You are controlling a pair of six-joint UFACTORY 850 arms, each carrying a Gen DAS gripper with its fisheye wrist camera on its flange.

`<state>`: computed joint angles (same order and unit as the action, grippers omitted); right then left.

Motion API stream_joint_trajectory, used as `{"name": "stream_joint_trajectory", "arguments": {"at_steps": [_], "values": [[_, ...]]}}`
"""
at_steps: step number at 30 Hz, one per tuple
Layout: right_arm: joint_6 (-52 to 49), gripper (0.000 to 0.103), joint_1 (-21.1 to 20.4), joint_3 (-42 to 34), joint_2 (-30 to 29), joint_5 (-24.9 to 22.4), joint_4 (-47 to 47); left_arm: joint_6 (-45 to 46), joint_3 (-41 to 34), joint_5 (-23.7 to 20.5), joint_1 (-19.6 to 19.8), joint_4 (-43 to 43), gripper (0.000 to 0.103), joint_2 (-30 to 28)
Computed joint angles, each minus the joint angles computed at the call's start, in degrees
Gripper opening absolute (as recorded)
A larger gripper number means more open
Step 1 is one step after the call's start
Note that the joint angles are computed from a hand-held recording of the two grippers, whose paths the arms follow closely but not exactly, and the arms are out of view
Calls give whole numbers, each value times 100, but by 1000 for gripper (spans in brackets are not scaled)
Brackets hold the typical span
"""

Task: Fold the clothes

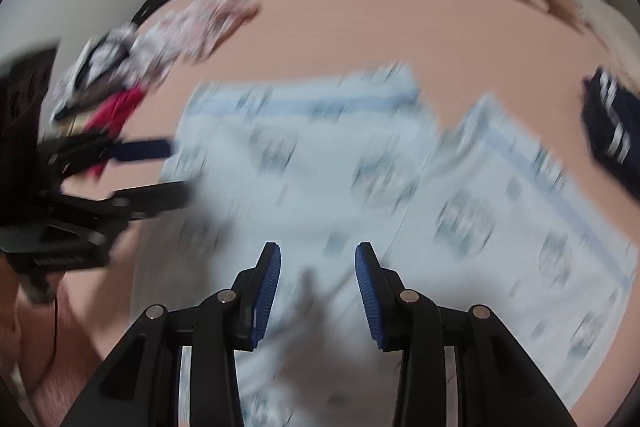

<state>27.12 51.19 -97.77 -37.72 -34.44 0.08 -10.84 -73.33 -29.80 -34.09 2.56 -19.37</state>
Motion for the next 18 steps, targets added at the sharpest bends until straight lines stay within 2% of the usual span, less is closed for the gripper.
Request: {"name": "stream_joint_trajectory", "arguments": {"at_steps": [3,5,8,12,14,16,18], "values": [[189,38,162,330,65,-52,-246,-429,37,-488,-242,666,52,-109],[365,38,211,563,184,89,-461,-606,70,-837,-258,818,54,-33],[590,38,203,774,384,-137,-781,-1036,207,-1364,-269,1127,70,154],[1183,38,115,1599,1036,-266,-1155,-1210,624,-1391,-246,1085,70,597],[1440,38,-21,2106,1469,-6,-1098,-1531,662,-1108,-314,1144,69,744],[2004,38,-111,2579,1887,234,-1280,-1911,595,-654,-542,1520,69,777],[2506,39,-128,2850,2099,316,-1610,-1945,495,-97,-708,1411,69,684]]}}
